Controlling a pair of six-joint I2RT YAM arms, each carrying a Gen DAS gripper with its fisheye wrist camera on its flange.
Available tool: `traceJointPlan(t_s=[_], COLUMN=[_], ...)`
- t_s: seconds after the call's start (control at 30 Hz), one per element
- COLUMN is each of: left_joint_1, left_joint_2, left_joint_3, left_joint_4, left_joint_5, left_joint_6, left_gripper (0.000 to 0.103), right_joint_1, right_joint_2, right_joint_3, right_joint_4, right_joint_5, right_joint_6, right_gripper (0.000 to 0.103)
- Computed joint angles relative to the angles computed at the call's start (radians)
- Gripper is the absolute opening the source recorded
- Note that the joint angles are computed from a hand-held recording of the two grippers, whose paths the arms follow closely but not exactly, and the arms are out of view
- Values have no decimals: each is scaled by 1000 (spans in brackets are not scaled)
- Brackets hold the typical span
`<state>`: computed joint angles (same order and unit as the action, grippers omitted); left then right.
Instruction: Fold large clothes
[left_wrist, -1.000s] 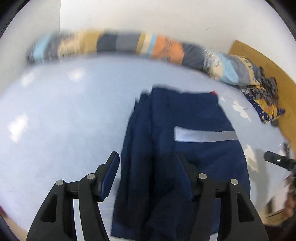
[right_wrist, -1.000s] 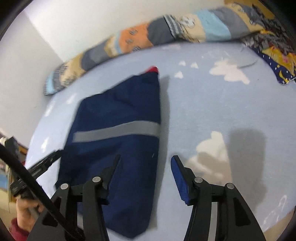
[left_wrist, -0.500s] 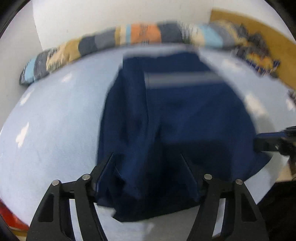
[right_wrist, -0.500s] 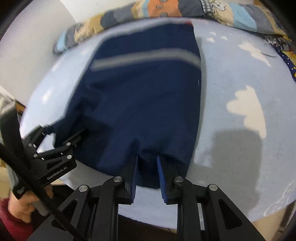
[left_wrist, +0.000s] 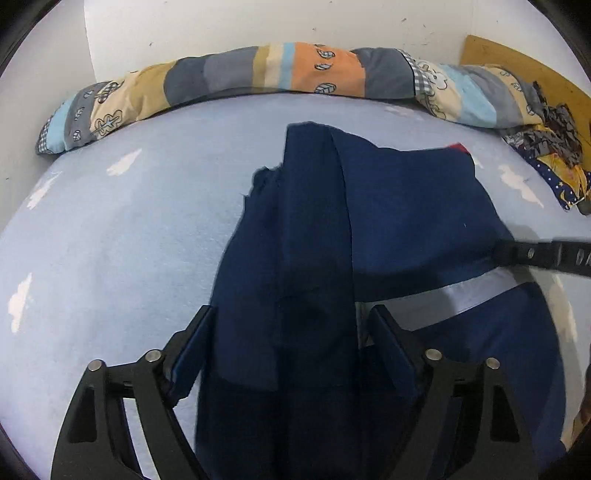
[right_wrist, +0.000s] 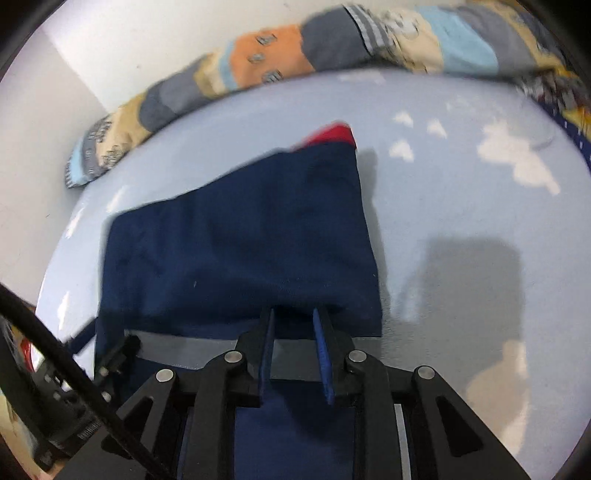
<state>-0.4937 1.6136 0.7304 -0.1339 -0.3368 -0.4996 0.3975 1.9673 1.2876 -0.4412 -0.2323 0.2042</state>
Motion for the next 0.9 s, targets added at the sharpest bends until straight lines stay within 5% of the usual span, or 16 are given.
traceJointPlan(t_s=[0.1, 0.27, 0.33, 0.43, 0.53, 0.67, 0.9], left_joint_1=[-50, -212, -345, -528, -746, -879, -888], left_joint_2=[-74, -354, -449, -520, -472, -320, -206], left_joint_3=[-7, -95, -126, -158, -179, -195, -211], left_joint_4=[-28, -152, -260, -425, -594, -631, -595], left_joint_5=[-63, -219, -351, -481, -565, -554, -524], left_joint_6=[-3, -92, -188, -393, -728, -923, -934], left_gripper=[84, 88, 90, 92, 93, 94, 94], right_joint_1=[-1, 10, 31, 61, 132, 206, 275], right_joint_2=[-54, -358, -520, -719, -900, -969, -922], right_joint_3=[-18, -231, -345, -499, -638, -742, -799], right_joint_4=[-11, -11, -17, -28, -61, -79, -14], right_joint_5=[-32, -35, -9, -3, 83, 142, 232], right_joint_6=[-16, -76, -89, -68, -17, 25, 23], right_gripper=[25, 31, 42, 46, 53, 53, 55])
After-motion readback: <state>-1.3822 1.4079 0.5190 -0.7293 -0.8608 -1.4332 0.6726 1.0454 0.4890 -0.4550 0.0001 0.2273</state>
